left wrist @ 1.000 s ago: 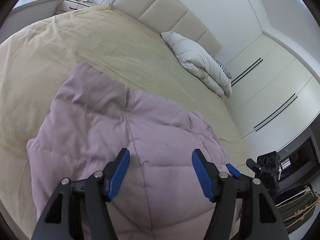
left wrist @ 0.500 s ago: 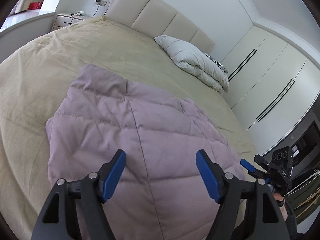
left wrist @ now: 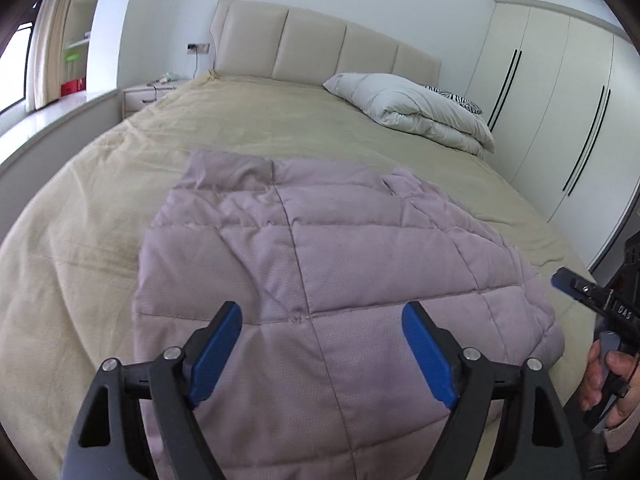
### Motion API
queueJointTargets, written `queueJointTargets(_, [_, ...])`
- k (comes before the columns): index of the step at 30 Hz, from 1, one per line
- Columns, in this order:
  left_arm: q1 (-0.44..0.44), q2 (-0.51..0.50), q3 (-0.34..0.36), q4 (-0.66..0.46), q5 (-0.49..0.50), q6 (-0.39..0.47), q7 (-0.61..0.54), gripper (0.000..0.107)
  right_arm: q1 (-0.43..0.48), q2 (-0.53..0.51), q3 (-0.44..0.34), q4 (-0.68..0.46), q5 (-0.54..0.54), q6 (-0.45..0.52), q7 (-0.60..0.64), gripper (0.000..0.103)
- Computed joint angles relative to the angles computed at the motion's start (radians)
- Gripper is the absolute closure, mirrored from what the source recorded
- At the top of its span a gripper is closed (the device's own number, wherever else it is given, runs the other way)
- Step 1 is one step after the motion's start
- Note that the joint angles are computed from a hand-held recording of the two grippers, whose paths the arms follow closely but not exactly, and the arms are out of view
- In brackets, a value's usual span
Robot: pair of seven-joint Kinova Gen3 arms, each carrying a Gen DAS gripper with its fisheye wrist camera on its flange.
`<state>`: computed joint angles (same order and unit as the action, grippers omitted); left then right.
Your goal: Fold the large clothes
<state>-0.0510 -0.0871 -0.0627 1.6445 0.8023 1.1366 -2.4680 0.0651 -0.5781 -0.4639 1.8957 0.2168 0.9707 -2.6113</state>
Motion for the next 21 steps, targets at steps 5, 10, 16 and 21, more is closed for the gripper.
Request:
queueJointTargets(5, [-0.114,-0.199,0.068,0.124,0.086,-0.203,-0.093,0.005,0.232,-0.089,-0.232,-0.132,0.128,0.100,0.018,0.018])
queueJointTargets(10, [-0.054,-0.300,0.035,0.121,0.070,-0.350,-0.046,0.005,0.446,-0.120,-0.425,-0.296,0.266,0.272,0.015,0.000])
queueJointTargets(16, [0.081,-0.327,-0.040,0.034,-0.062,-0.402,0.138,0.005,0.509,-0.134,-0.366,-0.451,0.127,0.310,0.179,0.000])
queueJointTargets(21, [0.100,-0.318,-0.032,-0.053,-0.192,-0.298,0.241,0.005,0.551,-0.118,-0.337,-0.623,0.036,0.415,0.257,0.000])
